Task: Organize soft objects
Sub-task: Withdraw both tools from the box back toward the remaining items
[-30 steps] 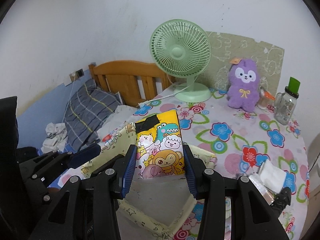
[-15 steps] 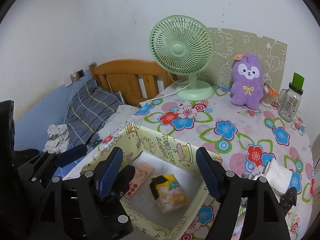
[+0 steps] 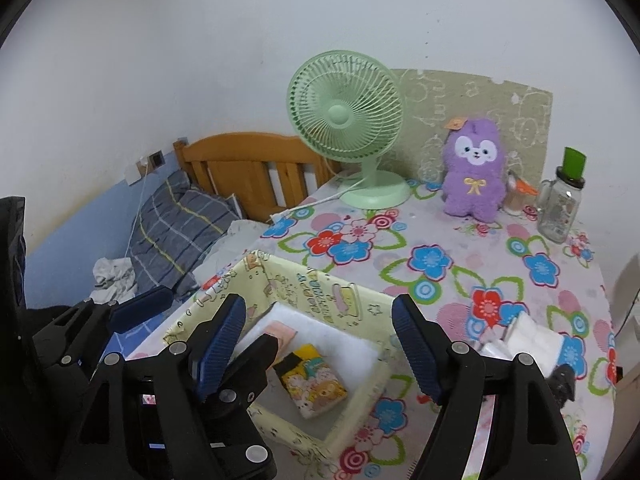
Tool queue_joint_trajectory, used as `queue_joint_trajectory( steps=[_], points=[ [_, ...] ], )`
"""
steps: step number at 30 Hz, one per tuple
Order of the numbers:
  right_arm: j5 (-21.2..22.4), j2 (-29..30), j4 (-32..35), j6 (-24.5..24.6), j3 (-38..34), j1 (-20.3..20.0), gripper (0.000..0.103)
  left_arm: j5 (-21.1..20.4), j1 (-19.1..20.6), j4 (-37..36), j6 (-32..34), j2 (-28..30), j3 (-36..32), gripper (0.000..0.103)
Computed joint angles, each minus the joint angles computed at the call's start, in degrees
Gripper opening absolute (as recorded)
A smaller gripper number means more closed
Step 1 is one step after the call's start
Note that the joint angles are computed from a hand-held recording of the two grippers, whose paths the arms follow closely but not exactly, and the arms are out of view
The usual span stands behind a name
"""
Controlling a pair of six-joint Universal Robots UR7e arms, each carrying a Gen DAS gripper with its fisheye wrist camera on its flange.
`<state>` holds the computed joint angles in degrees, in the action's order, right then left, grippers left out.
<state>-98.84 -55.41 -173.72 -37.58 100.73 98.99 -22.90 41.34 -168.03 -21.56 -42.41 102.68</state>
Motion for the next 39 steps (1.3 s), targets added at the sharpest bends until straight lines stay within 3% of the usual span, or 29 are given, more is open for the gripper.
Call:
queue_joint_trajectory(
  steps=[21, 32, 39],
  points=[
    [-1.46, -13.38, -5.99, 0.27, 9.69, -6.52, 0.080, -3.61, -5.96, 1.96, 4.28, 9.34, -7.11, 0.092],
    [-2.88, -17.39, -4.67, 0.93, 11.41, -11.36, 0.084, -8.44, -6.72, 7.77, 3.03, 14.28, -12.17, 0.092],
    [-2.65, -17.34, -2.94, 1.51, 11.86, -14.96, 0.084, -11.14, -5.56, 14.84, -1.14, 17.43, -15.36, 0.092]
  ],
)
